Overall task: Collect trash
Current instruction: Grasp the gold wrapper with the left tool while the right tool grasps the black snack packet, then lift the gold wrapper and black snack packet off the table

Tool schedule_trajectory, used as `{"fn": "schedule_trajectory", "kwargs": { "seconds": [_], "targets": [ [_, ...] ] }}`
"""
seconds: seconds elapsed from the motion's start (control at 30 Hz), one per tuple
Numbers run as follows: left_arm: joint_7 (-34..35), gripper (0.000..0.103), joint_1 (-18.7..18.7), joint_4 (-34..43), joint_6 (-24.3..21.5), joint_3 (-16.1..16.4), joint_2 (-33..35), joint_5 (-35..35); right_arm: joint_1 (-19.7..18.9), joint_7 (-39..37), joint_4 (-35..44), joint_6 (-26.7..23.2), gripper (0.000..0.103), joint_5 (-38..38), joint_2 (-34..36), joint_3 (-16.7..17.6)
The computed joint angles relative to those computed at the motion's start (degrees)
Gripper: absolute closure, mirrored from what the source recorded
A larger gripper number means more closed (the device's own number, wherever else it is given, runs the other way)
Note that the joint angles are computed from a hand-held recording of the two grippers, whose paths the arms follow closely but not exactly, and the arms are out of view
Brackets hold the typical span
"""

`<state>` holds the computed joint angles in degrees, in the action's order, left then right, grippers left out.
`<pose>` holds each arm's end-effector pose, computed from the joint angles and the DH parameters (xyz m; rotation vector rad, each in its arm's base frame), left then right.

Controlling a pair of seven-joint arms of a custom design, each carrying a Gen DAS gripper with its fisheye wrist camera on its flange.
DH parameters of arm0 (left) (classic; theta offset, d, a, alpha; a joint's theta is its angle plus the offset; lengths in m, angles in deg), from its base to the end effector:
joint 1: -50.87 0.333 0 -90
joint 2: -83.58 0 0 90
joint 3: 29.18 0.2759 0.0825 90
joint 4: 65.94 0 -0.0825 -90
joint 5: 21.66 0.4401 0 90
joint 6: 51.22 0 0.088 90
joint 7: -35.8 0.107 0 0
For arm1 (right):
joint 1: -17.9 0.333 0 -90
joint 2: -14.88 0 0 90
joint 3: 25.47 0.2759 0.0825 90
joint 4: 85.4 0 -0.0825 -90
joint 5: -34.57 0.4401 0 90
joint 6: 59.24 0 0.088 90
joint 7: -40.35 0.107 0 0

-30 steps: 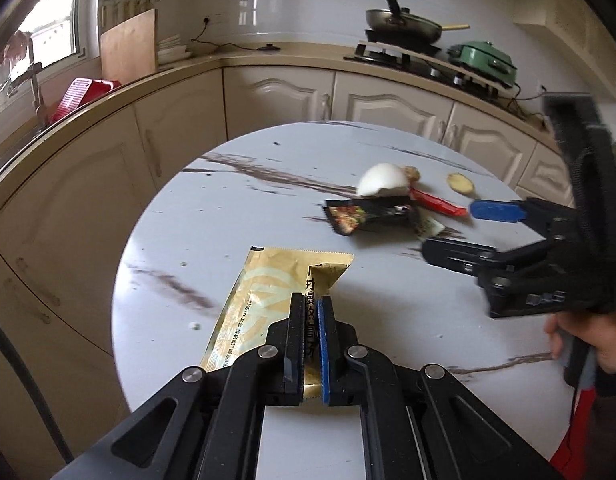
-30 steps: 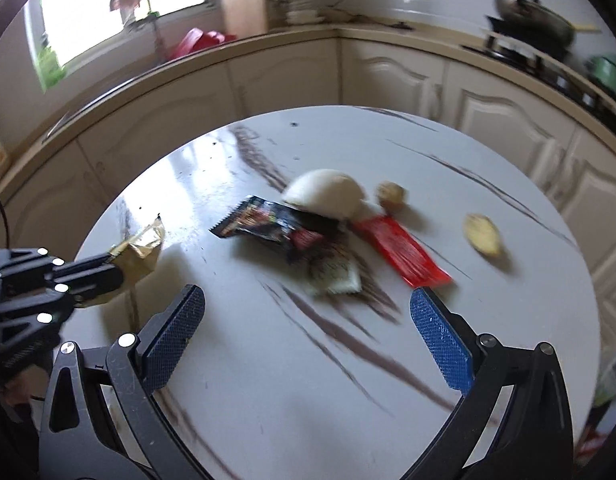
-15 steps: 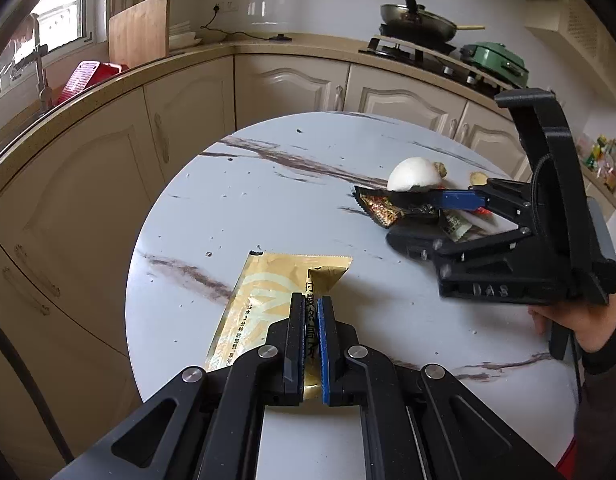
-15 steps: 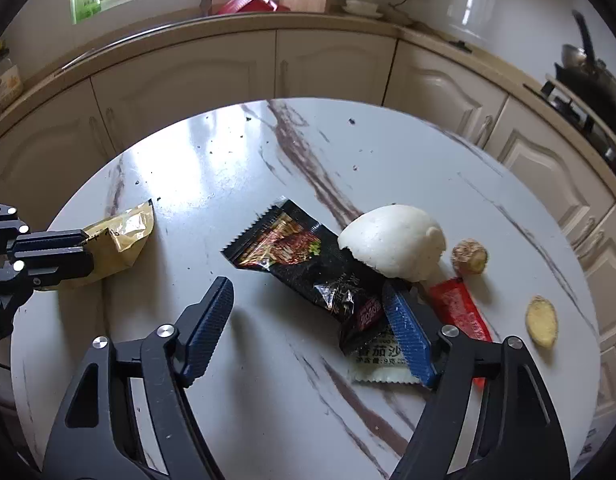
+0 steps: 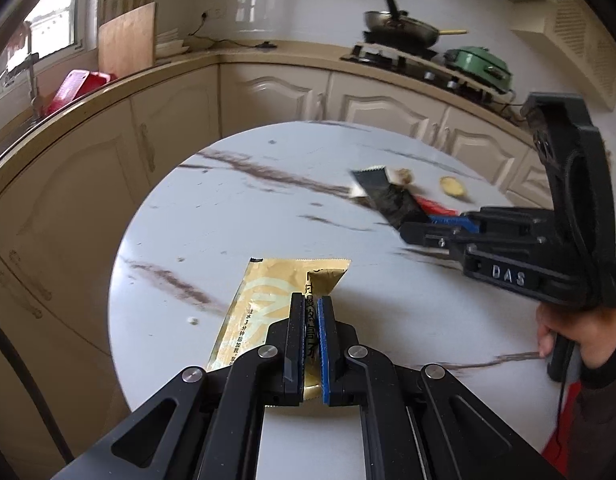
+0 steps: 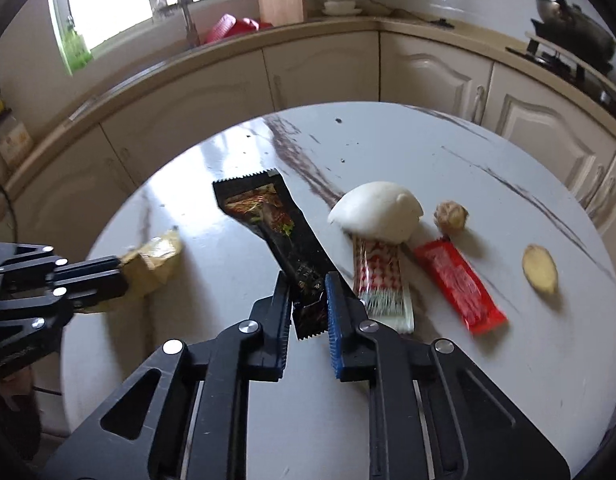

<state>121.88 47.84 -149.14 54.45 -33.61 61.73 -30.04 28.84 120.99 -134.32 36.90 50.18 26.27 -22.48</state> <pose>0.4515 -0.0843 0.8878 -1.7548 1.9121 -0.9193 0.5861 0.1662 0.8451 -2.1077 1.3065 -0.2785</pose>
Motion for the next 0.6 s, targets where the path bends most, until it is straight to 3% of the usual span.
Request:
{"fn": "schedule_trajectory", "kwargs": {
  "seconds": [0.23, 0.6],
  "targets": [
    [-0.8, 0.101, -1.77, 1.11, -0.59, -1.8, -1.53, 0.2, -1.78, -0.09, -20.43, 6.07, 0.088, 7.31, -16.96, -2.45],
    [-3.78, 0.101, -6.99, 11.69, -3.18, -8.33, 4.14, 3.14, -3.95, 1.57, -38.09, 9.53, 0.088, 10.39, -35.64, -9.95]
  ]
}}
